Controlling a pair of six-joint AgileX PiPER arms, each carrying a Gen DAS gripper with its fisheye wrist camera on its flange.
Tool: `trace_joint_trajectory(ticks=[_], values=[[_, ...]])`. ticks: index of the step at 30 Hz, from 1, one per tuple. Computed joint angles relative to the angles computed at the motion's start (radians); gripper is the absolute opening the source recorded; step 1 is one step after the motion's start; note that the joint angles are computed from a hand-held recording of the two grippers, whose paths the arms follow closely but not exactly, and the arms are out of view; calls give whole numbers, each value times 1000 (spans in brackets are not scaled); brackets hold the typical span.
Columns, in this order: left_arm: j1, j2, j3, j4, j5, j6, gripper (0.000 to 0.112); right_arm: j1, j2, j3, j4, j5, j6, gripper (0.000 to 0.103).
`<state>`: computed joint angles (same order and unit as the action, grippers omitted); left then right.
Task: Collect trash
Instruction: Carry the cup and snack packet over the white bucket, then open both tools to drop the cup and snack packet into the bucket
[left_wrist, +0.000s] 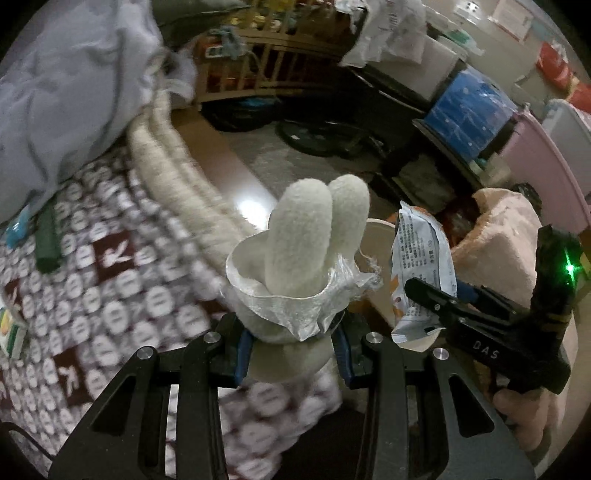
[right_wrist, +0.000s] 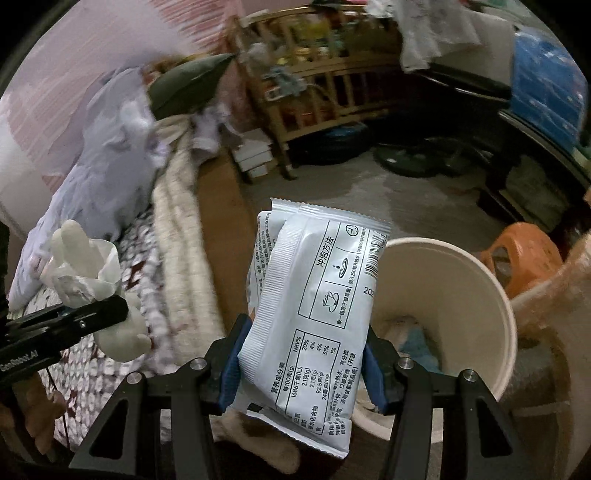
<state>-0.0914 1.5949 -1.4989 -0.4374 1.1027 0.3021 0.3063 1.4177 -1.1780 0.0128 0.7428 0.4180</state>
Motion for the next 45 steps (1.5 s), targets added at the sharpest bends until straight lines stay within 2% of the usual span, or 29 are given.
trace_joint_trajectory(ticks=[10,17,27,35,37,45], values=[[-168,97,-91,38,-20,-86,35,-162,-62,102,70,-12,-82,53],[-227,167,-147,35,-27,-119,35,-251,-69,149,121,-28,-153,53],[-287,243,-219,32,-37,-140,35,-330,-53,192,175,-43,-233,53],[-283,271,-233,-15,-30,-104,35,-376,-41,210,201,-51,-251,53],[-277,280,-236,-40,-23,-96,36,-386,-40,216,207,-57,-250,56],[-234,272,-209,-135,-21,-72,54,-394,-25,220,193,-56,-225,66]])
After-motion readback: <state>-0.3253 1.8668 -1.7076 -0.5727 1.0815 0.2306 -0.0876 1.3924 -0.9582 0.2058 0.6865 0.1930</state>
